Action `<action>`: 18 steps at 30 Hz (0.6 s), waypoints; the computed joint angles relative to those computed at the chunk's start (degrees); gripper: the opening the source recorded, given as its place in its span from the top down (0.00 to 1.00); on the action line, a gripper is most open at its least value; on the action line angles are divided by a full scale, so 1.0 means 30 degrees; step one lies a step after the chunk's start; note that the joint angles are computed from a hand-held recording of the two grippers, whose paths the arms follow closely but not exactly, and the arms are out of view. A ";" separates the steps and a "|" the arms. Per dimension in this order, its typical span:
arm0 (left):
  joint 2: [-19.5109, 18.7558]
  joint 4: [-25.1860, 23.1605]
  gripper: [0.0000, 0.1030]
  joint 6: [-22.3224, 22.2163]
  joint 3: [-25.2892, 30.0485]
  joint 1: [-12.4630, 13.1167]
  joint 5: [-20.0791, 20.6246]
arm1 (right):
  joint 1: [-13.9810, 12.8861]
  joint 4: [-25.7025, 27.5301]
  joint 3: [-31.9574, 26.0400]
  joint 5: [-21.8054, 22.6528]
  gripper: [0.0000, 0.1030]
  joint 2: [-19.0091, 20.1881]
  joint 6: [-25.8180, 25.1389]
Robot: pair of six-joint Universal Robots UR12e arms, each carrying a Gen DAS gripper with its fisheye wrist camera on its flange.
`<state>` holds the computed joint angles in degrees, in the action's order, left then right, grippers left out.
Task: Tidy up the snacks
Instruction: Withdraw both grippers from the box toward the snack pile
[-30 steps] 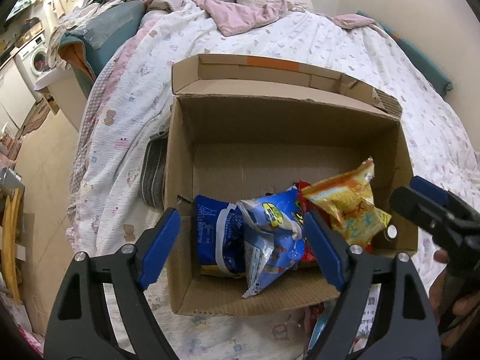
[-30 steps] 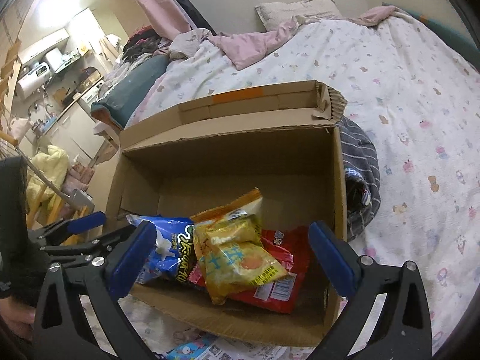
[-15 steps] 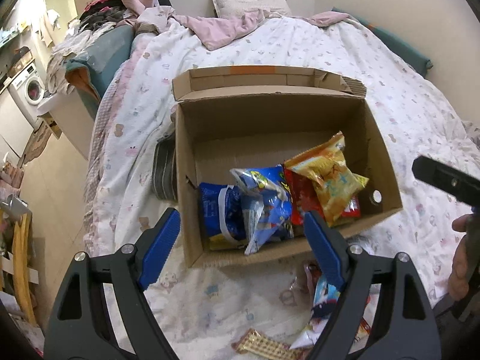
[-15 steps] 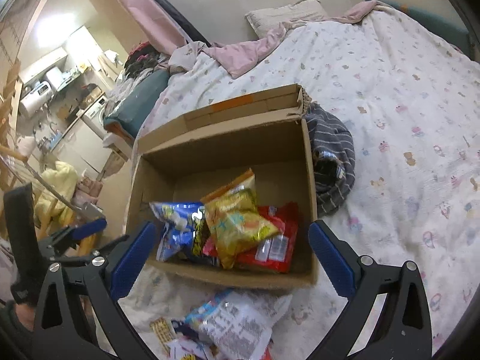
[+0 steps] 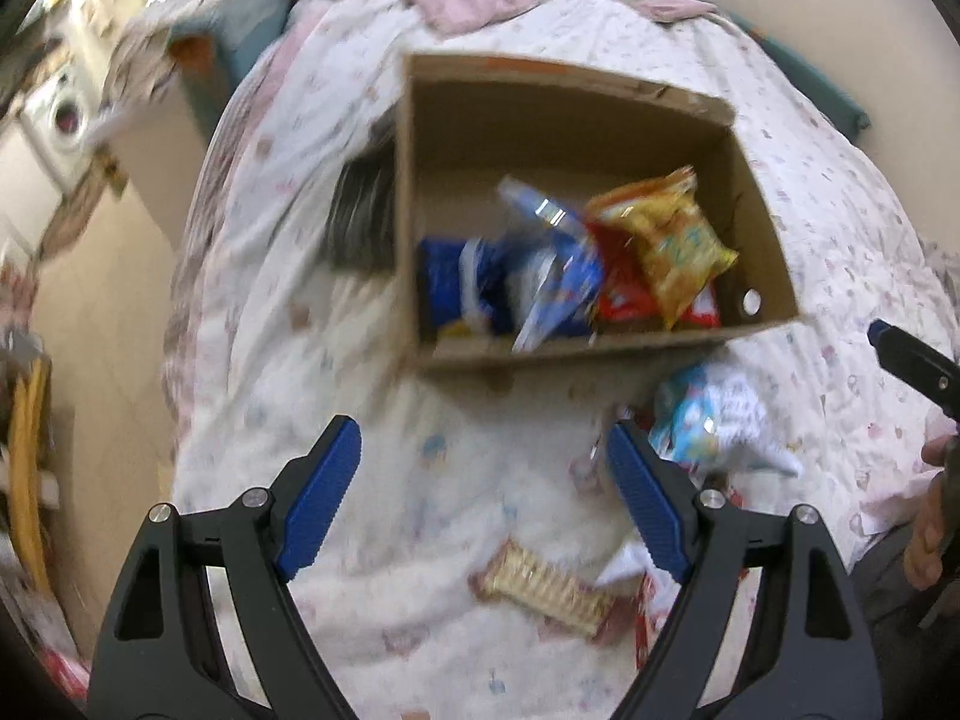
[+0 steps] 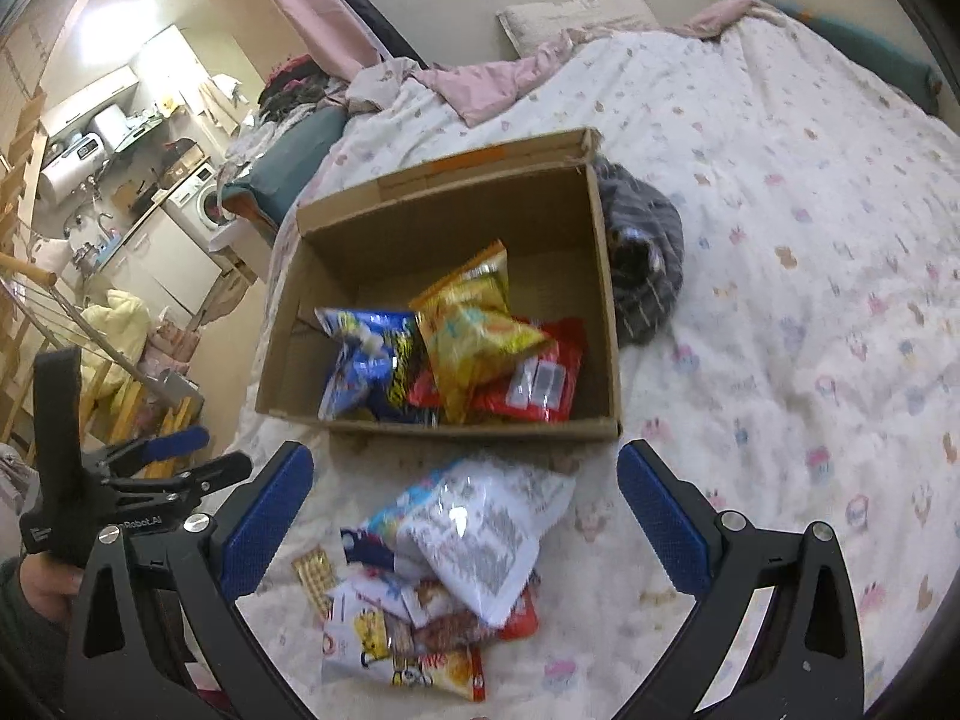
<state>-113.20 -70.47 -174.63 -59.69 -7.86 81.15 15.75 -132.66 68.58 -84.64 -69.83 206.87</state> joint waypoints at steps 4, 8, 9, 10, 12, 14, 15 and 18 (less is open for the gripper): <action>0.0346 -0.1681 0.21 -0.0567 -0.0592 0.0287 0.0399 | 0.0089 0.0245 0.0350 -0.0218 0.00 -0.0213 0.0273; 0.0346 -0.3524 0.21 -0.1053 -0.0788 0.0411 0.0919 | 0.0108 0.0321 0.0609 -0.0521 0.00 -0.0370 0.0400; 0.0323 -0.3919 0.21 -0.1130 -0.0774 0.0491 0.0626 | 0.0093 0.0339 0.0703 -0.0558 0.00 -0.0423 0.0463; 0.0254 -0.4494 0.21 -0.1233 -0.0702 0.0521 0.0369 | 0.0069 0.0349 0.0758 -0.0561 0.00 -0.0455 0.0524; 0.0111 -0.5335 0.21 -0.1455 -0.0560 0.0519 0.0044 | 0.0009 0.0350 0.0871 -0.0518 0.00 -0.0523 0.0748; 0.0066 -0.5688 0.21 -0.2068 -0.0593 0.0601 -0.0949 | -0.0041 0.0345 0.0933 -0.0489 0.00 -0.0557 0.0914; 0.0080 -0.5645 0.21 -0.2351 -0.0667 0.0620 -0.1324 | -0.0046 0.0345 0.0936 -0.0495 0.00 -0.0561 0.0966; 0.0102 -0.5631 0.23 -0.3295 -0.0923 0.0568 -0.2295 | -0.0047 0.0304 0.0944 -0.0443 0.00 -0.0572 0.0895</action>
<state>-112.89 -87.36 -184.52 -62.46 -6.16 74.27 15.61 -131.75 71.42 -85.97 -71.55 209.55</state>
